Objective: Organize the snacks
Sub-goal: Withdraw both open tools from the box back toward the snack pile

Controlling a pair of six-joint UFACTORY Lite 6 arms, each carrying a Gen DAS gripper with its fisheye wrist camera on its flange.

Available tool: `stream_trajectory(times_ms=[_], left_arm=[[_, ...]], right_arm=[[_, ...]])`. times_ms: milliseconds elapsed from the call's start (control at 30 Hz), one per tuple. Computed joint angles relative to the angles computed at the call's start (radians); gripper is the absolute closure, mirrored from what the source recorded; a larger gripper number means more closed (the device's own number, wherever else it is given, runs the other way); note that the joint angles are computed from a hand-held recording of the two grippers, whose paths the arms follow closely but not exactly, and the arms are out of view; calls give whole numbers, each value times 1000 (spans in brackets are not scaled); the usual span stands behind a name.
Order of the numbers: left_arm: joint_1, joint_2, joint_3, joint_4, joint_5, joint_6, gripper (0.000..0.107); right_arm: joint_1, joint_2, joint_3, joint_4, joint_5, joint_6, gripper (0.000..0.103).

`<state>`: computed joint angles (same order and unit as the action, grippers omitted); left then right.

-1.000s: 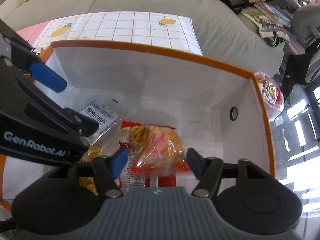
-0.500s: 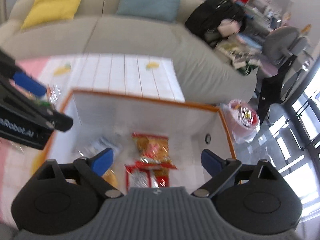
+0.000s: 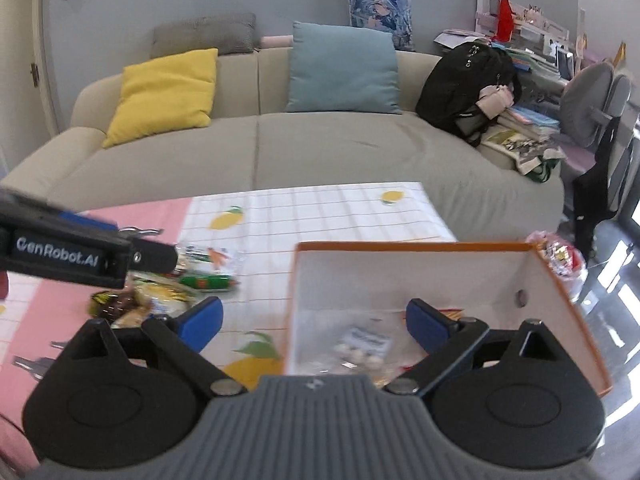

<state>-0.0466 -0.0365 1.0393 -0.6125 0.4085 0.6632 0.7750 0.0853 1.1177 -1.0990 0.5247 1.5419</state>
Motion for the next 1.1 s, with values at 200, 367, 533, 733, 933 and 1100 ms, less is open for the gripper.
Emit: stream_trajectory(times_ms=[200, 367, 533, 733, 933, 1100], left_arm=[[153, -44, -186, -228, -125, 198, 31], [238, -19, -255, -519, -199, 543, 33], [367, 53, -257, -702, -108, 794, 33], [472, 138, -263, -867, -33, 1048, 33], [494, 217, -209, -876, -25, 1072, 30], [482, 304, -104, -818, -20, 1006, 29]], right_arm=[[105, 111, 56, -94, 27, 198, 7], [153, 260, 160, -167, 28, 283, 7], [146, 427, 299, -154, -31, 268, 8], [137, 586, 460, -41, -48, 113, 13], [114, 680, 569, 53, -78, -22, 14], [86, 780, 723, 195, -100, -166, 14]])
